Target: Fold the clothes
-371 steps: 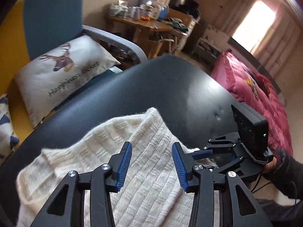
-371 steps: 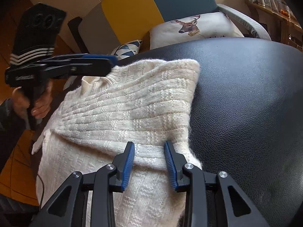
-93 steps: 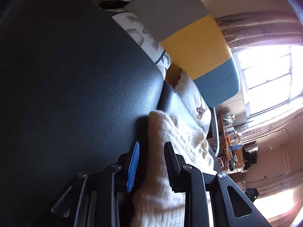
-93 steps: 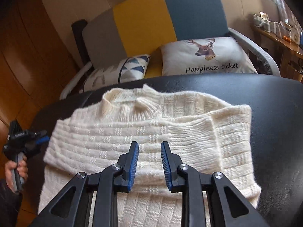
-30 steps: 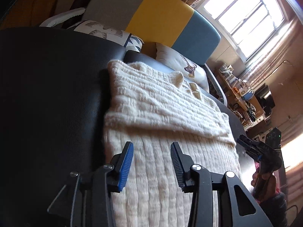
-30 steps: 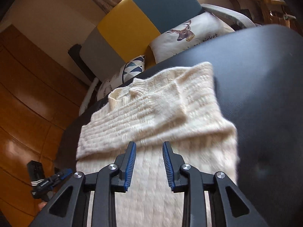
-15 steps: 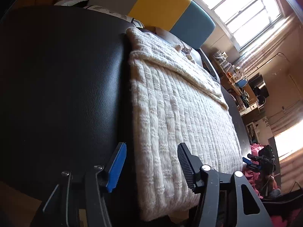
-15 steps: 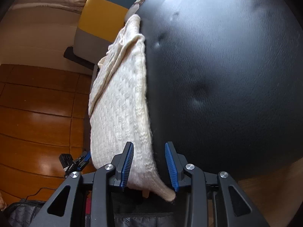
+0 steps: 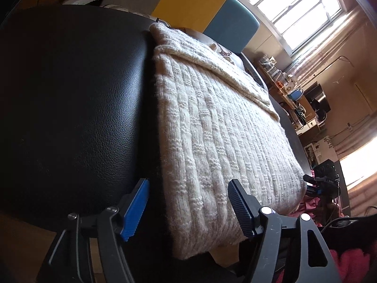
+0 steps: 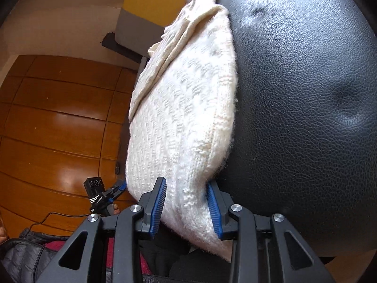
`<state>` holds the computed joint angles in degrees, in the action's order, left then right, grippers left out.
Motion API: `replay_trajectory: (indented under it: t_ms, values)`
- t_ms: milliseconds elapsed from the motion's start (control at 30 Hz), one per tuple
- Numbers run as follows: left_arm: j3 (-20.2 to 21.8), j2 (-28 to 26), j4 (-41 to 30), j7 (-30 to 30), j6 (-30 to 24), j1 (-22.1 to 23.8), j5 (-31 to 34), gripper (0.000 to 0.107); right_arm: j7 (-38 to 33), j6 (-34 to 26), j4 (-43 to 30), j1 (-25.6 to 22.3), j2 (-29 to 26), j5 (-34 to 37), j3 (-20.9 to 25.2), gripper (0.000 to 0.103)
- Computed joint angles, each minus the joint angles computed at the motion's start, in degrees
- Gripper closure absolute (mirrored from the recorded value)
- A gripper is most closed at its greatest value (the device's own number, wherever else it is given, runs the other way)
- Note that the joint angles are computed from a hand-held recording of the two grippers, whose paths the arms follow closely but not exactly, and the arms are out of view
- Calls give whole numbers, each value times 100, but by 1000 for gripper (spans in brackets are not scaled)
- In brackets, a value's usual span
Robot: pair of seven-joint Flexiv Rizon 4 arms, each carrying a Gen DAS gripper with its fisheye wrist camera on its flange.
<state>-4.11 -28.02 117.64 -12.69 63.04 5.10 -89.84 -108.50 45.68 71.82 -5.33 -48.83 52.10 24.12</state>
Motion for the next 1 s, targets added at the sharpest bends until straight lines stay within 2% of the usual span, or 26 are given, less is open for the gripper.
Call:
replay_trajectory:
  t_ms: [67,133,167,333,367,400,433,500,567,667,833,1000]
  values:
    - [2,13,-4,111,231,-104,-27,47,123,122,36,118,50,-88,-81,68]
    - [5,27,-7,128,319,-154,58,80,147,292,111,211,108,-176,-115,68]
    - [8,14,-12,56,290,-141,175,83,142,376,132,247,120,-211,-117,68]
    - [-53,-14,-25,-244,174,-13,398,83,-80,576,160,256,92,-281,-4,68]
    - [-55,-26,-32,-301,283,-41,396,85,-66,619,219,369,148,-476,-101,70]
    - [-59,-38,-41,-378,377,-62,399,96,-47,665,281,479,200,-681,-190,74]
    - [-70,-44,-49,-461,370,-44,406,96,-20,713,342,583,248,-893,-273,83]
    - [-85,-53,-68,-646,294,9,454,97,235,709,335,692,270,-1153,-353,84]
    - [-99,-40,-84,-814,31,126,562,97,167,782,387,737,291,-1367,-321,88]
    - [-120,36,-83,-767,-437,303,547,97,-83,840,457,574,275,-1341,-110,88]
    - [-52,302,-6,-367,-1337,534,158,97,-755,700,474,206,309,-782,412,88]
    - [58,409,-118,-317,-2297,708,-82,97,-1161,228,58,34,171,-163,537,88]
